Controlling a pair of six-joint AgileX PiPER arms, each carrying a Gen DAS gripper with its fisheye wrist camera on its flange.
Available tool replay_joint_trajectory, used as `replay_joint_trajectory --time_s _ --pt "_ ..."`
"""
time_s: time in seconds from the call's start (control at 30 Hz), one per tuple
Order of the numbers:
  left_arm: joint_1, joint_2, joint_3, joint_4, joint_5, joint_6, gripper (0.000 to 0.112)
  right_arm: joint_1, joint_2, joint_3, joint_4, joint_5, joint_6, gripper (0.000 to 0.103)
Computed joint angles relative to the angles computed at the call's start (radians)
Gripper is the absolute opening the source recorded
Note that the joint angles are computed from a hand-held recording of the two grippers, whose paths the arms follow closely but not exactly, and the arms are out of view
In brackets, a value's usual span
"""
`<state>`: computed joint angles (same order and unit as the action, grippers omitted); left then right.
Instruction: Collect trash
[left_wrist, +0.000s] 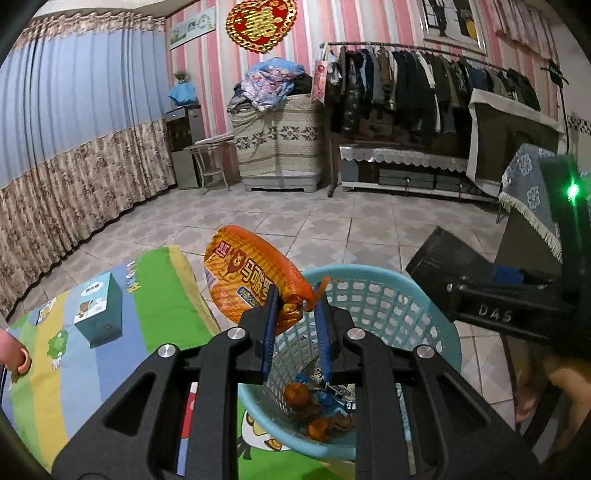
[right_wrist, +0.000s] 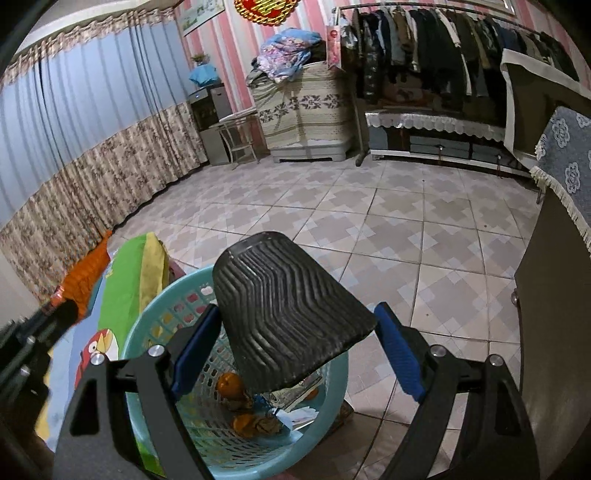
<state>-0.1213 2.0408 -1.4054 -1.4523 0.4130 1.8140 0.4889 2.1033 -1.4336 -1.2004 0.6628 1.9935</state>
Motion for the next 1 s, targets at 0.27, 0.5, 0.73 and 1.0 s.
replay_joint_trajectory --time_s 0.27,0.5,0.73,1.0 --pt "-0.021 0.109 -0.174 0.287 0.001 -0.311 0.018 -0.012 0.027 -0.028 0.041 -0.013 -0.039 0.083" --pt "-0.053 0.163 -0.194 0.378 -0.030 -0.387 0.023 -0.018 0.024 -0.022 0.050 -0.005 -0.035 0.083" --pt "-0.043 0.169 -0.205 0.402 -0.034 -0.437 0.050 -0.024 0.042 -0.047 0.083 -0.003 -0.077 0.083" --pt "0.018 0.133 -0.177 0.282 -0.114 -0.342 0.083 -0.006 0.103 -0.156 0.142 0.031 -0.170 0.083"
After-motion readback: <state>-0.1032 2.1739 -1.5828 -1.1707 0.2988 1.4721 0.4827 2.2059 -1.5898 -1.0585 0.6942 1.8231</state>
